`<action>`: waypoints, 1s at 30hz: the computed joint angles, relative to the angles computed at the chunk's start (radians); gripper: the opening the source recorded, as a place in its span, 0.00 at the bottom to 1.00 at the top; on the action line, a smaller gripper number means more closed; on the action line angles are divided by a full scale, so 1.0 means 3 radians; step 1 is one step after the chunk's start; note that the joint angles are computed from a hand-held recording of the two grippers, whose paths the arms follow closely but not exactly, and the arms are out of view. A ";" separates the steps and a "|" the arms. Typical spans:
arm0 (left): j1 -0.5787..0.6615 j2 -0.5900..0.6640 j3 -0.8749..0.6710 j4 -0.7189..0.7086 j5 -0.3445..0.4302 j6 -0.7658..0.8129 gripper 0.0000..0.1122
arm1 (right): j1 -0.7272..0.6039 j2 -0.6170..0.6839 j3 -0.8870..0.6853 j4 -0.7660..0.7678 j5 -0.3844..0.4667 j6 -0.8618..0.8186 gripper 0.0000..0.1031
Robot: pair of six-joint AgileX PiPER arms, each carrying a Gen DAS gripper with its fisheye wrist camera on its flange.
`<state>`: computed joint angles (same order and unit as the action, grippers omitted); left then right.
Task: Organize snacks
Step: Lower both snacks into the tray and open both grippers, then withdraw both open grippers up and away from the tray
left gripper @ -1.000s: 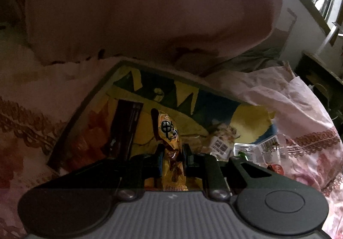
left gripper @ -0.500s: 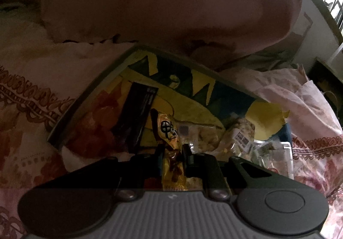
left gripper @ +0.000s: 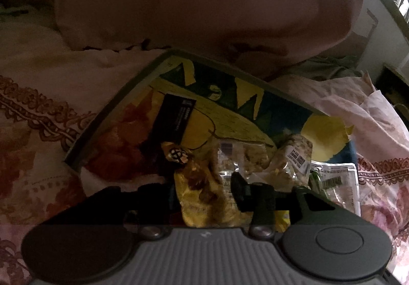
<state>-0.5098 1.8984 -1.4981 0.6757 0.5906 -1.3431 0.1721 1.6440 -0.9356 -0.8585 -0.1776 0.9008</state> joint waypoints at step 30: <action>-0.0398 -0.0471 0.0095 0.0581 0.0661 -0.0248 0.91 | -0.0062 -0.0673 0.0208 0.1005 0.0101 -0.0862 0.90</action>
